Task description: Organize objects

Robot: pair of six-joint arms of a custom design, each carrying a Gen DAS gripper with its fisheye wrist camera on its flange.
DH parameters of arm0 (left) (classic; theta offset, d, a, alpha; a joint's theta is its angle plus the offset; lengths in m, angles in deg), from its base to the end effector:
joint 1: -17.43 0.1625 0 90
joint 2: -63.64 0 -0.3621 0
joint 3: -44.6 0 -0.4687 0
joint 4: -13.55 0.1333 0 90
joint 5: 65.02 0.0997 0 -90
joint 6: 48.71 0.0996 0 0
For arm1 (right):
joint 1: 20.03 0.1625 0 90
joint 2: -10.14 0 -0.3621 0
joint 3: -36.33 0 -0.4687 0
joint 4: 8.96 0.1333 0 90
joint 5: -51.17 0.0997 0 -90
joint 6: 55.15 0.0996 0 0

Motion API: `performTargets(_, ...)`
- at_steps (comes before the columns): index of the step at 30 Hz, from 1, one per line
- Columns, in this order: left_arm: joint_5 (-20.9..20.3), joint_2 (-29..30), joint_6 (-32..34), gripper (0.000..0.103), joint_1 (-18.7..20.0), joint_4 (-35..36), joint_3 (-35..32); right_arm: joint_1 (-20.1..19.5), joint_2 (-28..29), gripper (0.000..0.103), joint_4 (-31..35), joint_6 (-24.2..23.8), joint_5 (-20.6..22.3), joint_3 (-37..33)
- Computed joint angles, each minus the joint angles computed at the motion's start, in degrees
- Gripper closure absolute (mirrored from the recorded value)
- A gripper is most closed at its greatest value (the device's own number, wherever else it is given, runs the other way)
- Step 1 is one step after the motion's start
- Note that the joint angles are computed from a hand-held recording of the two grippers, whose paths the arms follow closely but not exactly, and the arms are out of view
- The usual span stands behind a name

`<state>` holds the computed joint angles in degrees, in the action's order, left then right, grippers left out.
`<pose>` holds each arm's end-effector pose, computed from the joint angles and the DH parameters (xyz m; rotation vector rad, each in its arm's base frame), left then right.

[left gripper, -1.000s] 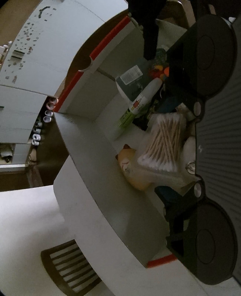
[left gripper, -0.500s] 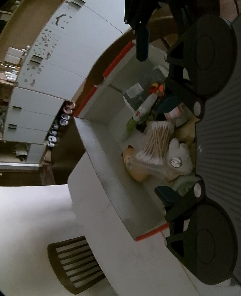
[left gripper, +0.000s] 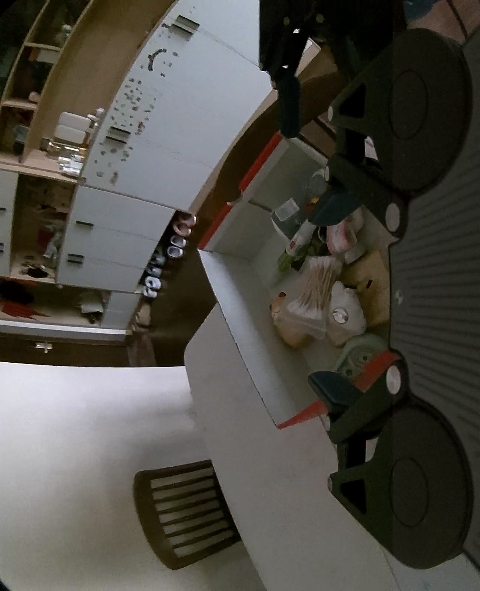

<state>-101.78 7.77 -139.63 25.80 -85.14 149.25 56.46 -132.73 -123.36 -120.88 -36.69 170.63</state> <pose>-0.5130 -0.2909 -0.0001 0.2221 2.2185 -1.0450 0.0602 -0.3359 0.4217 1.2143 -2.4433 0.6544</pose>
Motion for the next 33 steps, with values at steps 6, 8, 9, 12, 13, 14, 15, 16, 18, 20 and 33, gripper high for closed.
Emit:
performTargets(6,-1.34,-1.26,-1.93,0.017,-2.68,0.75,1.43,-0.84,-3.86,0.026,2.73,-0.41,2.39,0.85)
performTargets(8,-2.17,-2.03,-2.39,0.017,-3.60,-0.14,2.36,-1.29,-4.97,0.024,3.75,-0.48,3.31,0.93)
performTargets(9,-2.42,-2.33,-2.86,0.017,-4.11,-0.10,2.66,-1.65,-5.54,0.023,4.22,-0.64,3.80,1.00)
performTargets(12,-2.64,-2.65,-4.39,0.017,-5.54,1.32,2.86,-2.39,-7.04,0.020,4.64,-0.69,4.84,1.39)
performTargets(13,-2.62,-2.62,-4.74,0.014,-5.87,1.72,2.86,-2.70,-7.34,0.019,5.28,-0.64,5.25,1.27)
performTargets(14,-2.64,-2.72,-5.19,0.010,-6.29,2.28,2.88,-3.02,-7.66,0.018,5.90,-0.62,5.70,1.18)
performTargets(15,-2.68,-2.79,-5.68,0.002,-6.63,2.79,2.87,-3.40,-8.23,0.017,6.34,-0.75,6.15,1.29)
performTargets(16,-2.64,-2.90,-6.10,0.000,-6.97,3.06,2.95,-3.72,-8.64,0.015,6.71,-0.90,6.68,1.33)
performTargets(18,-2.88,-3.30,-6.43,0.000,-7.57,2.67,3.41,-4.37,-9.77,0.014,7.26,-1.41,7.82,1.58)
performTargets(20,-3.13,-3.61,-7.27,0.000,-8.06,2.69,3.72,-5.33,-10.82,0.009,8.50,-2.01,9.31,1.66)
performTargets(33,-3.89,-3.24,-13.71,0.000,-10.45,11.46,2.86,-8.06,-15.50,0.000,14.48,-2.56,12.99,2.28)
